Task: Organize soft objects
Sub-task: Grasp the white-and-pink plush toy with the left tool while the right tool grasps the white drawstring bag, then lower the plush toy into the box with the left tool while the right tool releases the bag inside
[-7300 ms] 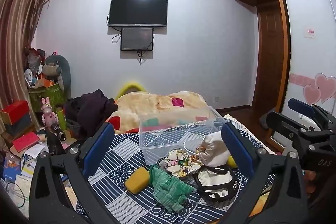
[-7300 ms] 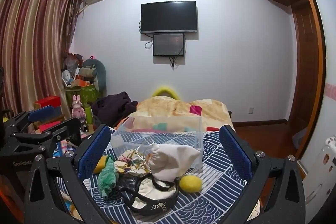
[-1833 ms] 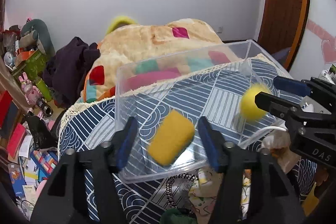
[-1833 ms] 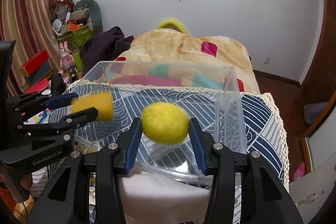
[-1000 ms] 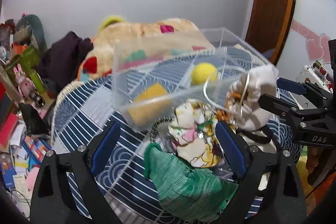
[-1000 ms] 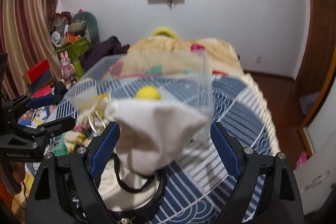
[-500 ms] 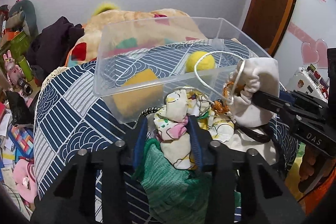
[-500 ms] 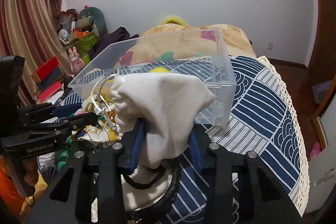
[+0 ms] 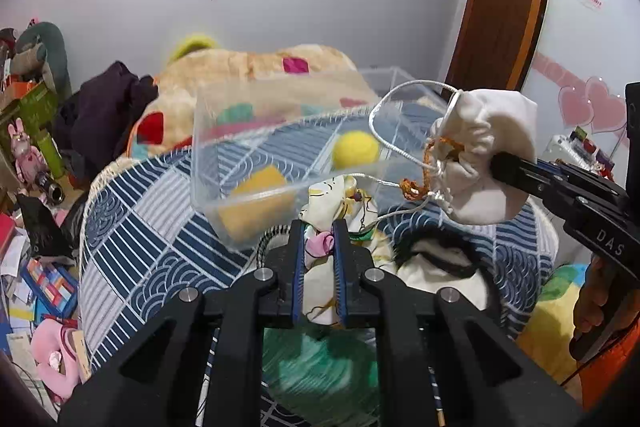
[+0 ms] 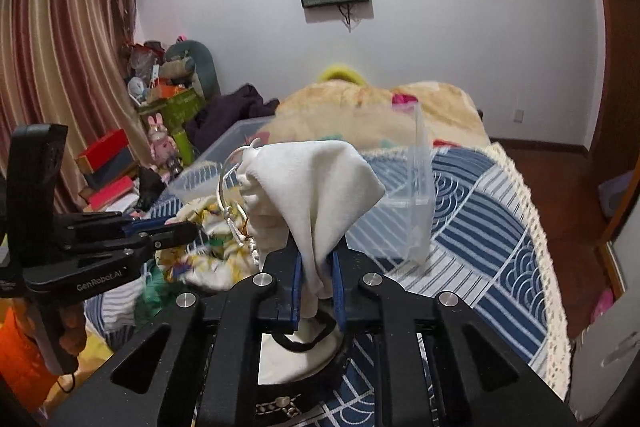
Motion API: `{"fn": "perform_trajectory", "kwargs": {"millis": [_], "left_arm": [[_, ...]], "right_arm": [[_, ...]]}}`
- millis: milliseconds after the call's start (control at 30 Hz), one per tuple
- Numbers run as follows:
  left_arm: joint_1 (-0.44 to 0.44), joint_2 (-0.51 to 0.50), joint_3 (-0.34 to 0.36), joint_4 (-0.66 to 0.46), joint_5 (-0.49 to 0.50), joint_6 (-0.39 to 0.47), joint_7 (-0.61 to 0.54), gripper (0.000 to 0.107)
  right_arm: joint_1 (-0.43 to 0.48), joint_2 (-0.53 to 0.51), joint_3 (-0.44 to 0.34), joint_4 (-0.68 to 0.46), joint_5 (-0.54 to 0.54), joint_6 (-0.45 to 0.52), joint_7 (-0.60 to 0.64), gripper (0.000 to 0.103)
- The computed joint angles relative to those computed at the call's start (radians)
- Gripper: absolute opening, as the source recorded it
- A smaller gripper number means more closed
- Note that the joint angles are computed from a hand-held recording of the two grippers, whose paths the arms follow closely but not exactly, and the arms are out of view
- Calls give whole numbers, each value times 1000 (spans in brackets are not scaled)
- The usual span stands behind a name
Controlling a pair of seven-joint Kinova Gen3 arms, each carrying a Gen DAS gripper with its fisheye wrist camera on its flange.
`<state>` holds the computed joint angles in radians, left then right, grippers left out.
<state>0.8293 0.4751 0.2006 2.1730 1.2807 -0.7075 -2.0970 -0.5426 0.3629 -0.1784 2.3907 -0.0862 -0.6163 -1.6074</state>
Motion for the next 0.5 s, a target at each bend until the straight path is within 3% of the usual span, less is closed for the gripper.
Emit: {"fn": "perform_trajectory", "kwargs": {"millis": [333, 500], "left_arm": [[10, -63, 9, 2, 25, -110, -13, 12], [-51, -69, 6, -18, -10, -90, 5, 12]], "right_arm": [[-11, -51, 7, 2, -50, -83, 17, 11], [-23, -32, 19, -49, -94, -67, 41, 11]]}}
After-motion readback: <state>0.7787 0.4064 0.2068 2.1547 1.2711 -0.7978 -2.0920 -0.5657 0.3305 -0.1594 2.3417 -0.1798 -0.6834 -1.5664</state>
